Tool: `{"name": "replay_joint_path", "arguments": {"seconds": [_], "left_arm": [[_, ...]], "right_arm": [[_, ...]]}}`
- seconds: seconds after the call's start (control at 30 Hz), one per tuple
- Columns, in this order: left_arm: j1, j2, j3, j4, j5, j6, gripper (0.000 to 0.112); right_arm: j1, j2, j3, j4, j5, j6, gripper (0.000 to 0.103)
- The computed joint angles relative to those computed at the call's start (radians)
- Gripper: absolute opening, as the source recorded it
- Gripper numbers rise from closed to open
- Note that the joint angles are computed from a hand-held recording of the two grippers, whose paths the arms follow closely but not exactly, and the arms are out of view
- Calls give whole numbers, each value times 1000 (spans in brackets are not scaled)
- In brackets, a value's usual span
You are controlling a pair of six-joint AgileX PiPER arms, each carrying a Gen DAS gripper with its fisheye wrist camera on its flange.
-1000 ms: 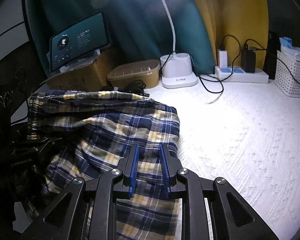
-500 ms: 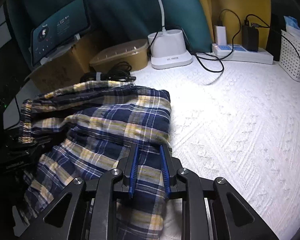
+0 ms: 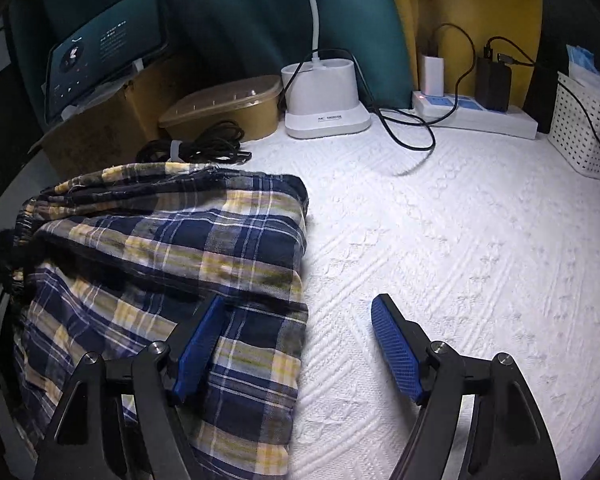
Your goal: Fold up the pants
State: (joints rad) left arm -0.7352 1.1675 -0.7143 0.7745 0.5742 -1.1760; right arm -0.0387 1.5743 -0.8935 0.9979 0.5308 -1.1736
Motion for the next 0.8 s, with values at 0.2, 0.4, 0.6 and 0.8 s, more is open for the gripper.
{"name": "replay_joint_path", "arguments": {"seconds": [0.2,0.4,0.6,0.8], "left_arm": [[64,26,-45,25,-27,35,76],[150,146,-105,-109,-85,244,76],[203,214,-129,-160,-123,333,76],[255,256,-131,-202,-175,406,76]], "right_arm": [[1,-13,-19,-16,-4,22,77],[35,10,-83,-60,-18,69,77],[70,78,-155,-115,-27,137,77],[90,141,-204,-154,-34,190,77]]}}
